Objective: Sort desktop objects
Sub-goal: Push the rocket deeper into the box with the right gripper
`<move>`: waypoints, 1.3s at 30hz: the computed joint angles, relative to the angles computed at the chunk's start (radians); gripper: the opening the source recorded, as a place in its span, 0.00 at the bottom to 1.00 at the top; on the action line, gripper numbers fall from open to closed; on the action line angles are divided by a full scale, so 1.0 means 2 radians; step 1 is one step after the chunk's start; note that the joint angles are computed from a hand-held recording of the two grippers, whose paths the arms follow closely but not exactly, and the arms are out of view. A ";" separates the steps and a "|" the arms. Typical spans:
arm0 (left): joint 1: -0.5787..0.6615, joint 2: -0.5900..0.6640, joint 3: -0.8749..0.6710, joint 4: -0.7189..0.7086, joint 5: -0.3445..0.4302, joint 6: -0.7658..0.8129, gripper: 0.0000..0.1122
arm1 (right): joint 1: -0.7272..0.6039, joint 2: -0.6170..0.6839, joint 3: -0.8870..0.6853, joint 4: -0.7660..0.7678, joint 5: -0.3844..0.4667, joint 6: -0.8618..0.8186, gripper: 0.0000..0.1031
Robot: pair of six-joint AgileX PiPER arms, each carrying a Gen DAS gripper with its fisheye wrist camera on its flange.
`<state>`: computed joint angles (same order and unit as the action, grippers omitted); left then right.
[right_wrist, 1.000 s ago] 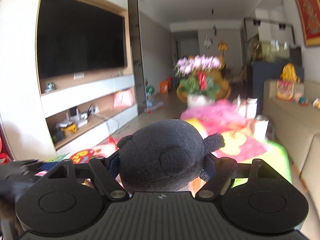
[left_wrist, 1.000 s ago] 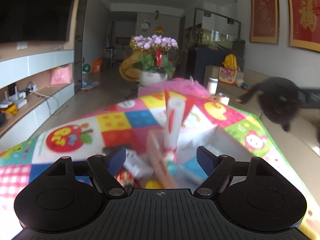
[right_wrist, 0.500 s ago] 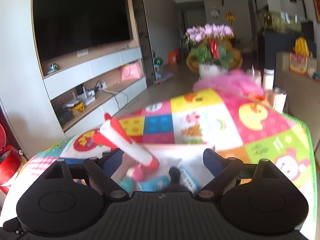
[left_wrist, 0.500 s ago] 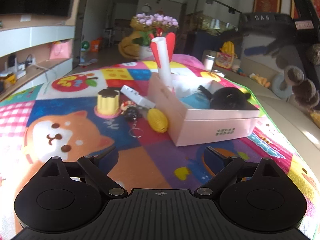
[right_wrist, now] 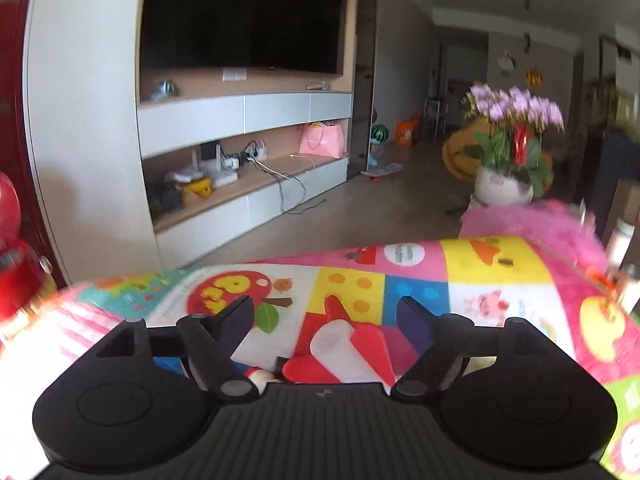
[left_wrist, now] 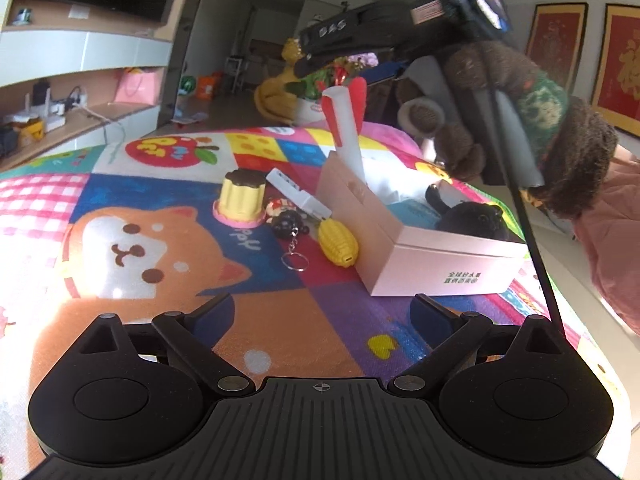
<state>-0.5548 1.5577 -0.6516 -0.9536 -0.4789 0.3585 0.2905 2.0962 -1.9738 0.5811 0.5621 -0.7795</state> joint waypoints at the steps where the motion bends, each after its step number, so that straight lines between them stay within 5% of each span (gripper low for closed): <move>1: 0.004 -0.002 0.002 0.014 0.003 -0.016 0.87 | 0.011 0.007 -0.005 -0.034 -0.010 0.019 0.77; 3: 0.010 -0.004 0.009 0.041 0.001 -0.049 0.87 | 0.026 0.030 -0.040 -0.106 0.008 0.069 0.71; 5: 0.013 -0.007 0.014 0.051 -0.001 -0.066 0.87 | 0.038 0.044 -0.062 -0.185 0.022 0.122 0.39; 8: 0.014 -0.008 0.016 0.058 -0.003 -0.075 0.87 | 0.020 0.028 -0.036 -0.184 0.003 0.121 0.34; 12: 0.020 -0.010 0.020 0.102 0.000 -0.118 0.87 | -0.062 0.002 -0.031 0.002 0.045 0.052 0.33; 16: 0.028 -0.007 0.023 0.138 0.002 -0.160 0.87 | -0.152 0.041 -0.075 0.175 0.145 0.058 0.33; 21: 0.028 -0.011 0.016 0.109 0.011 -0.137 0.88 | -0.206 0.137 -0.162 0.270 0.211 0.196 0.33; 25: 0.021 -0.014 0.005 0.061 0.015 -0.085 0.89 | -0.225 0.142 -0.122 0.379 0.209 0.166 0.33; 28: 0.017 -0.010 -0.002 0.034 0.022 -0.051 0.89 | -0.222 0.182 -0.207 0.333 0.241 0.229 0.39; 31: 0.015 -0.009 -0.003 0.024 0.025 -0.039 0.89 | -0.205 0.168 -0.227 0.183 0.226 0.259 0.41; 34: 0.019 -0.004 -0.004 0.044 0.031 -0.059 0.89 | -0.200 0.075 -0.097 0.102 0.122 0.170 0.57; 36: 0.021 0.002 -0.008 0.056 0.036 -0.068 0.89 | -0.205 0.025 -0.023 0.110 0.045 0.096 0.58; 39: 0.019 0.004 -0.010 0.046 0.036 -0.058 0.89 | -0.215 0.018 -0.030 0.106 0.051 0.080 0.38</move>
